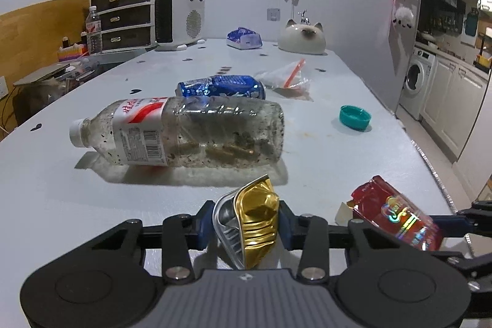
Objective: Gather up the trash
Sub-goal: 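Lift the red snack bag and gold wrapper and turn toward the wastebasket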
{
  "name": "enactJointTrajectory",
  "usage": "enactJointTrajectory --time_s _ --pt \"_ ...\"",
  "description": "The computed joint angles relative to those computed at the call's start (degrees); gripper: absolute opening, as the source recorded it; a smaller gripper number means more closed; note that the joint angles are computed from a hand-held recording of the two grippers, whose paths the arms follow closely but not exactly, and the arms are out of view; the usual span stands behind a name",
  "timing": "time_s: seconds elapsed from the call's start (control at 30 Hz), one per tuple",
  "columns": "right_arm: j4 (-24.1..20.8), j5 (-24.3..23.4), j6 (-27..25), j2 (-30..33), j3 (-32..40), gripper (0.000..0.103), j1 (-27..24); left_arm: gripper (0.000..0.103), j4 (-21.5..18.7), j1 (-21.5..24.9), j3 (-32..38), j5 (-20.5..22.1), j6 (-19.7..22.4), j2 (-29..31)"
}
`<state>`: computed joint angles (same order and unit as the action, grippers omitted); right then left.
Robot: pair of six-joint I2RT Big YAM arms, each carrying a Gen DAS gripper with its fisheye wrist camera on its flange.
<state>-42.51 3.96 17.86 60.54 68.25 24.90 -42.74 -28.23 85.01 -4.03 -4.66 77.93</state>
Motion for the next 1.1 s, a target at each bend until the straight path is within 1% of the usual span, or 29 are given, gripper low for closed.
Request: enactJointTrajectory --time_s 0.3,0.53,0.67,0.9,1.1 --pt "-0.79 5.61 2.0 -4.0 -1.14 0.055 1.46 0.043 0.24 -3.12 -3.49 -3.24 -3.65 -5.4" --pt "-2.2 9.97 2.68 -8.58 -2.36 0.055 2.93 0.043 0.89 -6.76 -5.68 -6.81 -4.17 -9.32" --pt "-3.11 12.33 3.31 -11.61 -3.57 0.055 3.42 0.043 1.02 -9.08 -6.67 -8.16 -5.26 -11.14" --pt "-6.22 16.58 4.53 -17.2 -5.41 0.055 4.03 0.043 1.37 -13.22 -7.11 -9.71 -6.81 -12.31" --pt "-10.65 19.61 6.14 -23.03 -7.56 0.055 2.31 0.043 1.83 -17.9 -5.76 -9.65 -7.57 -10.49"
